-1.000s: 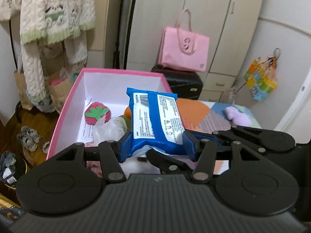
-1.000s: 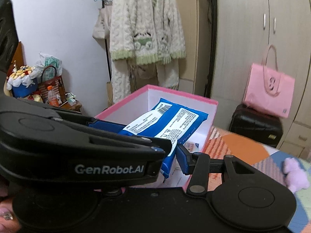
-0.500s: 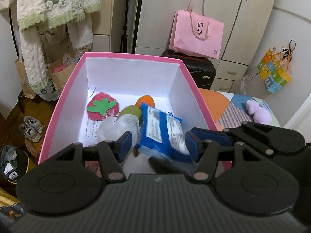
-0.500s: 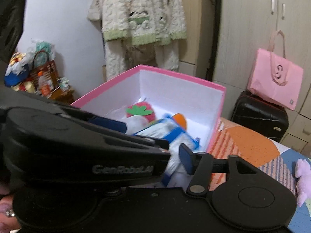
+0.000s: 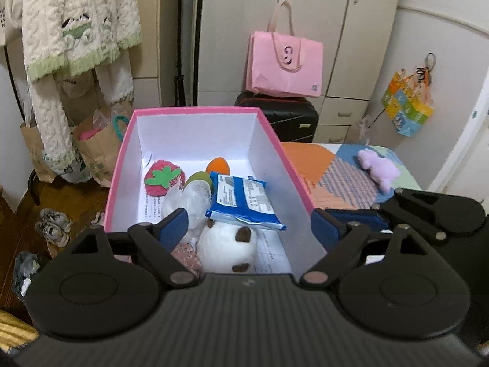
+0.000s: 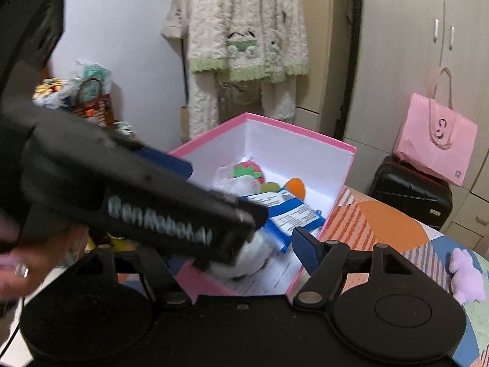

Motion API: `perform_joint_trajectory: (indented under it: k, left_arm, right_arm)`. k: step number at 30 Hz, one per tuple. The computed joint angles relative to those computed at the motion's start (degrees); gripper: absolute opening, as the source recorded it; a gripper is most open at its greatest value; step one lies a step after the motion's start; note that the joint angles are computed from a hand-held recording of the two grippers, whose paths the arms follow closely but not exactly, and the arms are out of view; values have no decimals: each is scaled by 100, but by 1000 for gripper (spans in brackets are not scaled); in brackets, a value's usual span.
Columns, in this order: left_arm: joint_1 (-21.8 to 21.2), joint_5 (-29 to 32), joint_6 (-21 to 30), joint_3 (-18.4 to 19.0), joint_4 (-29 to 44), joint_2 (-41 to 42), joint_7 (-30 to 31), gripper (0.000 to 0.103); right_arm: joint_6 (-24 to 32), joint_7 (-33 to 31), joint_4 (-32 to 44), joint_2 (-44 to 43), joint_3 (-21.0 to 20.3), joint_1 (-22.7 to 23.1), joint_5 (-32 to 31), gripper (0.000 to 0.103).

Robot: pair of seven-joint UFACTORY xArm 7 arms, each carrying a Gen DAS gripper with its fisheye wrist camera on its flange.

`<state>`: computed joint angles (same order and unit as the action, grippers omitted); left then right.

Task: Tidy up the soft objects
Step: 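Open the left tool and withdraw both tools toward the lilac plush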

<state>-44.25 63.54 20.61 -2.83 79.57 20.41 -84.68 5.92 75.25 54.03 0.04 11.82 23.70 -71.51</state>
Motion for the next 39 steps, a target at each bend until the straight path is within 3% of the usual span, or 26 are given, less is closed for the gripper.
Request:
perform_joint_trajectory:
  k: [2,6,9,16,23,26,32,39]
  left_arm:
    - [-18,102,-45,-35,-179,-214,54,90]
    - [-139,927,229,-157,-589,-692,-424,95]
    - [-49,991,361,-440,-753,-885,-349,95]
    - [132,301,374,-923,-786,-971,424,100]
    - [-89,-461,306,-928,-288,-559,1239,100]
    - [-162,-1014,255,-934,80,-217,1947,99]
    - [-504,-1659,377,-765,1127,590,2728,100]
    - [-888,-2573,821,-509,2874,1828,3332,101]
  right_arm:
    - [101,53,-181,-269,67,15,-177,76]
    - [478,113,-582,-838,360,-57,-280,76]
    - [400,110,-957,-1275,496,-196,-6,77]
    - [543,-143,-1835,-2266,682,-353,1009,79]
    - [912,-708,-2703,-3323,723,-418,1994,79]
    - [878,-851,-3017,-3702,738,-610,2202,80]
    - [230,-997,-3532,-4086,718,-1353,2364,80]
    - [-706,-1084,-3859,-3967,1084,-2911,2422,81]
